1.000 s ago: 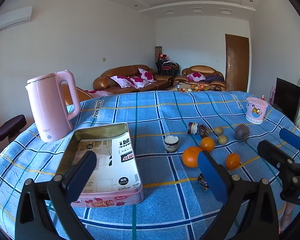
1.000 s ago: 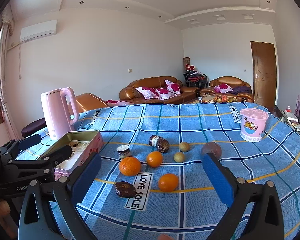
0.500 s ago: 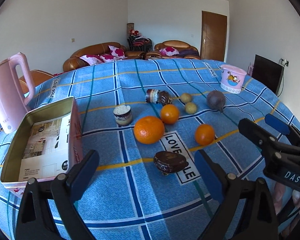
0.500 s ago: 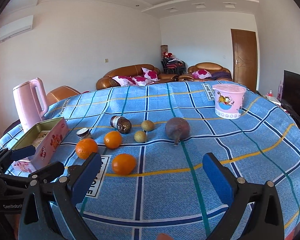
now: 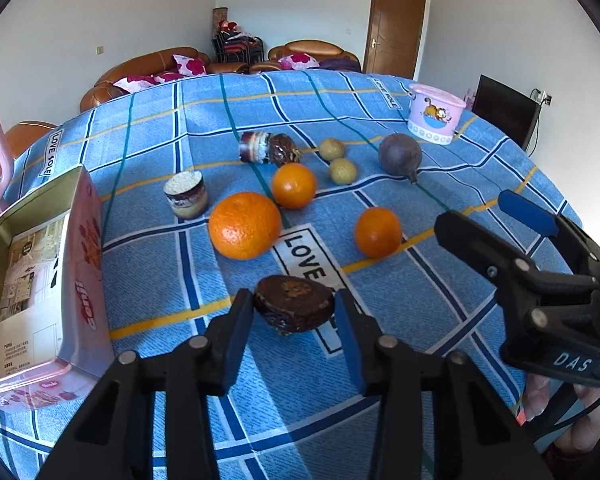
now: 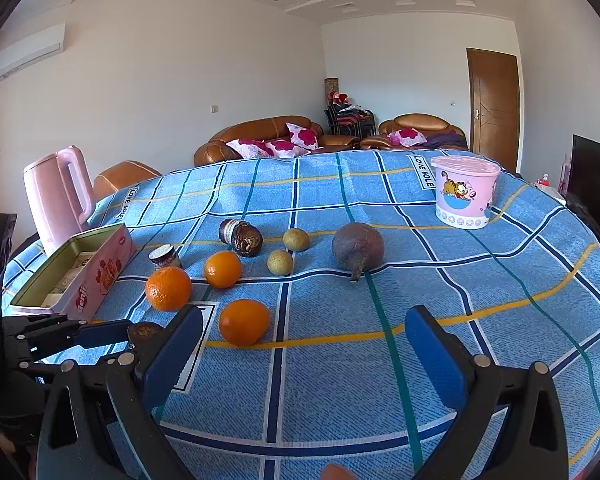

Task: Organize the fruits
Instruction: 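Grasp the dark round chocolate cake with the left gripper while the right gripper grasps a large orange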

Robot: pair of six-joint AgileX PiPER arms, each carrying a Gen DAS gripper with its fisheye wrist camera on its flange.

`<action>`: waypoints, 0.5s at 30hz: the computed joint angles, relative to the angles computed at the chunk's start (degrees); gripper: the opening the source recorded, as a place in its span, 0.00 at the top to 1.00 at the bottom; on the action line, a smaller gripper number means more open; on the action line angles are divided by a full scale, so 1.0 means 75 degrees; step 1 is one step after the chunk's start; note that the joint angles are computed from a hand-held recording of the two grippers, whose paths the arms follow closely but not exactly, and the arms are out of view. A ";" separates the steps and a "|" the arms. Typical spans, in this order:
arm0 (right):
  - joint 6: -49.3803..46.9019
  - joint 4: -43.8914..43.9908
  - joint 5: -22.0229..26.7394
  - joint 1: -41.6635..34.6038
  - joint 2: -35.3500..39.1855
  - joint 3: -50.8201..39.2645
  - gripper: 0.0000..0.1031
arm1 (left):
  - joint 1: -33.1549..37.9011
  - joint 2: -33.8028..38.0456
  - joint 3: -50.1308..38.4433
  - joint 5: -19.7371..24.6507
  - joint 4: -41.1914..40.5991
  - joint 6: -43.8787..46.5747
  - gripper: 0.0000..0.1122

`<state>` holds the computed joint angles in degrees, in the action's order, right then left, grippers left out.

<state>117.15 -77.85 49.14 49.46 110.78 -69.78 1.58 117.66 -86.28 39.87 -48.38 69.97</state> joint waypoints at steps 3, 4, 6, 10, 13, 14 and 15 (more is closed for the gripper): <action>-0.0737 0.0404 -0.0342 -0.0163 0.0114 -0.0319 0.06 | 0.0142 -0.0053 0.0044 0.0028 -0.0349 0.0219 0.61; -0.1061 0.0604 -0.0490 -0.0238 0.0170 -0.0453 0.13 | 0.0196 -0.0063 0.0033 -0.0004 -0.0450 0.0250 0.61; -0.1819 0.1109 -0.0730 -0.0403 0.0323 -0.0783 0.23 | 0.0310 -0.0041 -0.0086 -0.0021 -0.0588 0.0201 0.61; -0.3083 0.1992 -0.1121 -0.0674 0.0609 -0.1387 0.25 | 0.0450 0.0193 -0.0510 0.0059 -0.0592 -0.0069 0.61; -0.4032 0.2801 -0.1261 -0.0877 0.0915 -0.1901 0.26 | 0.0504 0.0432 -0.0799 0.0189 -0.0544 -0.0266 0.61; -0.4429 0.3213 -0.1331 -0.0973 0.1008 -0.2067 0.28 | 0.0502 0.0501 -0.0864 0.0197 -0.0515 -0.0317 0.61; -0.4609 0.3434 -0.1485 -0.1053 0.1027 -0.2100 0.35 | 0.0504 0.0522 -0.0873 0.0219 -0.0497 -0.0330 0.61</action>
